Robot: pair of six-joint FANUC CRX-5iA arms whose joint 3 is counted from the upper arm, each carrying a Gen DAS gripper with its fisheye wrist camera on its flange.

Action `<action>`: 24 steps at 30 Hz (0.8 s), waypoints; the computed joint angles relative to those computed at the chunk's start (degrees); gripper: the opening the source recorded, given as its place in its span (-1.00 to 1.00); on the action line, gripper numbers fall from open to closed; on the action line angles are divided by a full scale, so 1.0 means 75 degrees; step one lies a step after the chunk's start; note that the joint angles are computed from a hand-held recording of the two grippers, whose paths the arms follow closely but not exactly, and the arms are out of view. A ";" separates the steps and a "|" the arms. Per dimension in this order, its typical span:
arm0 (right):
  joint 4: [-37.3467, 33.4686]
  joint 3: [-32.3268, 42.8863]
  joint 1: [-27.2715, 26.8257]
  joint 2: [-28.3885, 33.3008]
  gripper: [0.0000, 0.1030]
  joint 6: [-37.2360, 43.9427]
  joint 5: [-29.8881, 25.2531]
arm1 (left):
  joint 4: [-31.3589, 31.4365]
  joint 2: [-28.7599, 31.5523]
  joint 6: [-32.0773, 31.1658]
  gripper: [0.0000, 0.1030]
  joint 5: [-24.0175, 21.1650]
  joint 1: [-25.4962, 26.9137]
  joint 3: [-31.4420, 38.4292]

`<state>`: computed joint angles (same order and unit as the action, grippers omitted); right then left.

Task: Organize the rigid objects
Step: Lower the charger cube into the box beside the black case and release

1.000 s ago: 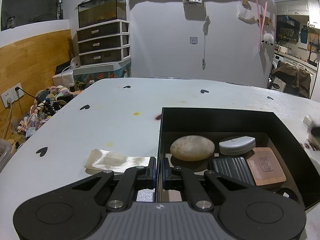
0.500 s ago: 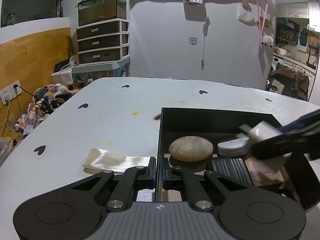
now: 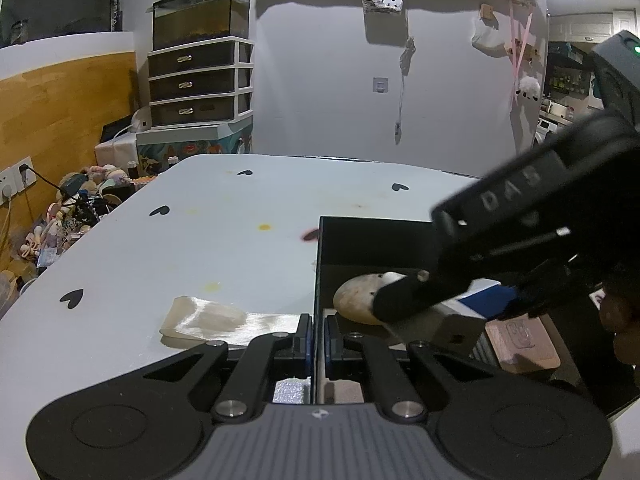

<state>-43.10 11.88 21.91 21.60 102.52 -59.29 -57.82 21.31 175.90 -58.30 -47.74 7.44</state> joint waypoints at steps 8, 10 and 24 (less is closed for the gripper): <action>-0.0130 -0.0141 0.0010 -0.0125 0.13 0.0019 0.0003 | 0.0001 -0.0010 0.0020 -0.91 0.0020 0.0007 -0.0006; -0.0116 -0.0178 -0.0029 -0.0193 0.13 0.0155 0.0075 | -0.0004 -0.0009 0.0010 -0.91 0.0002 0.0004 -0.0001; -0.0307 -0.0618 -0.0356 -0.0650 0.17 0.1331 0.0338 | 0.0004 -0.0004 -0.0011 -0.91 -0.0023 -0.0001 0.0016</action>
